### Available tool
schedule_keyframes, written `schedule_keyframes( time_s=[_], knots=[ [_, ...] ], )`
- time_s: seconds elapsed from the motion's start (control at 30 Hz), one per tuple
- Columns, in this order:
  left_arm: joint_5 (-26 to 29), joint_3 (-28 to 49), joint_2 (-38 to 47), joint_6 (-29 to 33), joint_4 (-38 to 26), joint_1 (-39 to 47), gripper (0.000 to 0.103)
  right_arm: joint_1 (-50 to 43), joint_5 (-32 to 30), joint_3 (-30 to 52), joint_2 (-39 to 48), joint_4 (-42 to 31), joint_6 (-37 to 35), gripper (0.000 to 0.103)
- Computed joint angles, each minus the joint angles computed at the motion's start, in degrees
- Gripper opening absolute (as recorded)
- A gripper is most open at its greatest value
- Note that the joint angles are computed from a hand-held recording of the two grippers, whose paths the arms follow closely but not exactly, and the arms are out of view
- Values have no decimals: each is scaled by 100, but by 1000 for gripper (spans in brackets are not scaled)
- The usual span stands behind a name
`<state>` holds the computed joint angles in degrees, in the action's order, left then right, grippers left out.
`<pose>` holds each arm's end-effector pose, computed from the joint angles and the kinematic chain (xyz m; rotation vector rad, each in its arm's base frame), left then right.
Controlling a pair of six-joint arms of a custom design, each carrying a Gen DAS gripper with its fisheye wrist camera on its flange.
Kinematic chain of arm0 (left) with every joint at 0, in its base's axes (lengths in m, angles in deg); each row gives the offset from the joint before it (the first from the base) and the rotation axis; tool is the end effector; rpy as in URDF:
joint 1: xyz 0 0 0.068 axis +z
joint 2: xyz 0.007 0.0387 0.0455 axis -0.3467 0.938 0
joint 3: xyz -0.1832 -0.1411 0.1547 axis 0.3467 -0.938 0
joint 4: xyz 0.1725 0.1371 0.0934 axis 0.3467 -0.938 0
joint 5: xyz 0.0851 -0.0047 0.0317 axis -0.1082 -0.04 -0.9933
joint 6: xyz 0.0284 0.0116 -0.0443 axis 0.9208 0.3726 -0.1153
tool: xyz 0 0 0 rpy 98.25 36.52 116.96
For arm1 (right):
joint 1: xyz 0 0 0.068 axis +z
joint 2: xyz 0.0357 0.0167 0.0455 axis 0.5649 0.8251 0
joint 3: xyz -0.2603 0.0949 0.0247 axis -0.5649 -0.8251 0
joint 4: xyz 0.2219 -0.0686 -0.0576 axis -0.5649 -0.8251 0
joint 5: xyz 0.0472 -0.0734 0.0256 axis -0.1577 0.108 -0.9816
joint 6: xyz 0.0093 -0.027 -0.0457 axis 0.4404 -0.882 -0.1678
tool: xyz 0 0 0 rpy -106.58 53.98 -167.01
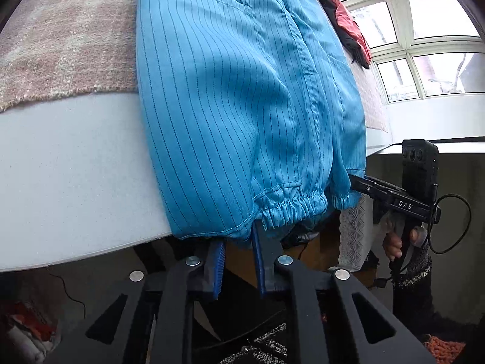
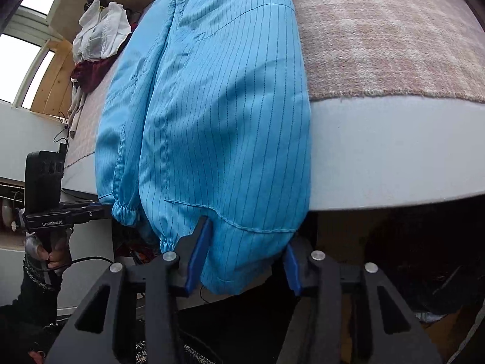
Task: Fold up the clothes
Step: 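Grasp the coat hem with both tools and lift it, then fold the coat hem up over the body toward the collar with both tools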
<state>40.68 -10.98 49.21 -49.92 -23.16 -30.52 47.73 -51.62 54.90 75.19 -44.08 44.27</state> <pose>0.1713 -0.0538 0.1448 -0.3390 -2.9039 1.0319 0.1820 0.0575 0.1450 -0.0406 2.9201 0.6669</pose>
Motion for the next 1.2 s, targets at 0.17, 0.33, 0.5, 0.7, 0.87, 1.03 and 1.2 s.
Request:
schedule_keyframes(
  time_s=[0.17, 0.33, 0.5, 0.7, 0.87, 1.03, 1.2],
  knots=[
    [-104, 53, -456, 101, -116, -345, 4, 390, 94, 421, -157, -483, 20, 7],
    [263, 380, -691, 486, -721, -160, 3, 49, -476, 631, -808, -940, -93, 5],
    [767, 1068, -777, 916, -1616, 227, 3, -318, -1067, 1041, -1239, -1329, 42, 5],
    [1188, 2634, -319, 962, -2330, 451, 3, -981, -1922, 2173, -723, -1669, -110, 5],
    [973, 4516, 945, 499, -2178, 454, 3, -1167, -2025, 3716, 661, -1528, -73, 5],
    [372, 6536, 2940, -155, -2058, 521, 5, -1250, -1594, 6517, 3158, -2630, -716, 6],
    [-468, 8718, 4799, -647, -2999, 445, 14, -1398, -1265, 10117, 6036, -4742, -648, 19]
  ],
)
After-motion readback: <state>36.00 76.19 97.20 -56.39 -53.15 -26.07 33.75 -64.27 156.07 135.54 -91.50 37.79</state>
